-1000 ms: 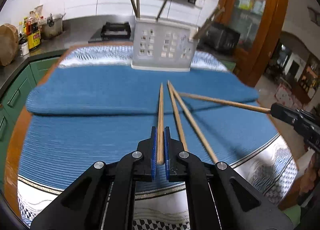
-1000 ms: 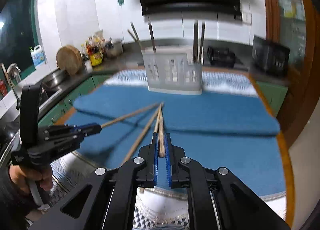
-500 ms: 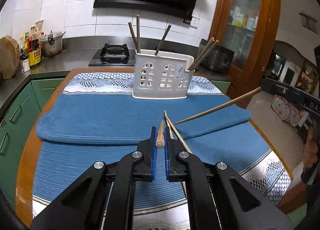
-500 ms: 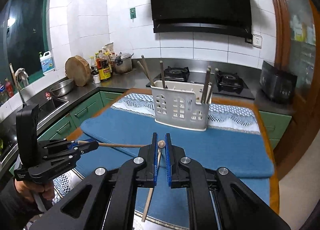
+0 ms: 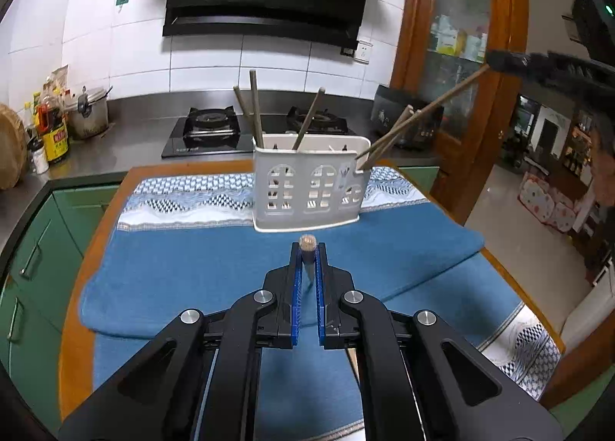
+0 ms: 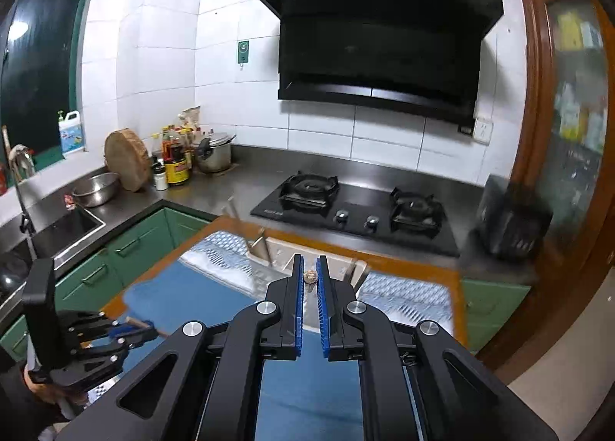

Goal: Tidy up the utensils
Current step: 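Carry both chopsticks into the white holder while both tools open above it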

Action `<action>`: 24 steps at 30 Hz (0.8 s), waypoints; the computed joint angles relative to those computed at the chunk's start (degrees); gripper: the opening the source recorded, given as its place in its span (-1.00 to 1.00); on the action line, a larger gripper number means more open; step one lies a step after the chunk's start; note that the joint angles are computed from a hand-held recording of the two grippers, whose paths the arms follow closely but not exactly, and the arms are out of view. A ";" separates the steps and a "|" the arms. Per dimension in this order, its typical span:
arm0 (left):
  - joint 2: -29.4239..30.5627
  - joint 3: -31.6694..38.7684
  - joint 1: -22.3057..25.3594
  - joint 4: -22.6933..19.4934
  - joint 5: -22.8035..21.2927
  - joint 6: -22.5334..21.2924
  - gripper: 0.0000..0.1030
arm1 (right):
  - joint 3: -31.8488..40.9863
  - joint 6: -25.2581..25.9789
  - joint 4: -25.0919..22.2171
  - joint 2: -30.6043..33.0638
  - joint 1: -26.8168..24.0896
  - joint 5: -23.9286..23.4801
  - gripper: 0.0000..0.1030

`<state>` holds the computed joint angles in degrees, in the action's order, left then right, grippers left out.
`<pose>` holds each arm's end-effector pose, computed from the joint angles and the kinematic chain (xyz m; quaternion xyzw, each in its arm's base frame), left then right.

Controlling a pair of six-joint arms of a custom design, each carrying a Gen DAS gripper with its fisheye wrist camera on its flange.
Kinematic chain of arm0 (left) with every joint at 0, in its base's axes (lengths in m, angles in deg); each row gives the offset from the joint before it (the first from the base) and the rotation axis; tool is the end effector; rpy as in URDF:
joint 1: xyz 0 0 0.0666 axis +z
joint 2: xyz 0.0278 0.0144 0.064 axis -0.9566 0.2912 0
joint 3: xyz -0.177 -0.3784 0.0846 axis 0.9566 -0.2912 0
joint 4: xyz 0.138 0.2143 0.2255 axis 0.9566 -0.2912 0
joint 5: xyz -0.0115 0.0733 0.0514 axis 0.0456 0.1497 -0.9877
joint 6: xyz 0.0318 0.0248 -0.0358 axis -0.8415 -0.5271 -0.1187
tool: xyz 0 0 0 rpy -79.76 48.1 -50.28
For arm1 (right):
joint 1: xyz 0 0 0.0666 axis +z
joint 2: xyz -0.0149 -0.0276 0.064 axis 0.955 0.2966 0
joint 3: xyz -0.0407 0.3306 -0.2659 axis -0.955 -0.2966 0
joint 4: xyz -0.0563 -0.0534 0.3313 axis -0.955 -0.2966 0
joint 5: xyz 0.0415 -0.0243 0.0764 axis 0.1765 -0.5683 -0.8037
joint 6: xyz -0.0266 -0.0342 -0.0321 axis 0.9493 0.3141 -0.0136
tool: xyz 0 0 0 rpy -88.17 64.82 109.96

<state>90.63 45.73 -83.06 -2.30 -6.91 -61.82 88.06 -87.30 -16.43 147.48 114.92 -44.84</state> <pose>0.5137 -0.1111 0.4656 0.3064 0.8144 -0.2445 0.4279 0.4133 0.3406 0.6067 0.0374 0.8527 -0.0588 0.5177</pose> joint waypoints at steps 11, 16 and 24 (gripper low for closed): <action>3.41 8.91 -1.22 -2.86 -0.90 -0.68 -0.90 | 17.91 -0.12 -15.09 10.14 -6.48 -4.59 -0.87; 4.95 14.60 -1.30 -3.96 -0.34 0.49 -0.90 | 26.15 -0.38 -21.40 15.46 -9.15 -9.49 -0.87; 7.98 25.72 -2.97 -4.05 -1.59 3.11 -0.90 | 27.64 -0.57 -22.12 18.52 -10.62 -11.98 -0.87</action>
<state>98.61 71.45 -86.03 -6.34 -8.51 -58.70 115.70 -87.87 -38.56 166.00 104.31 -56.83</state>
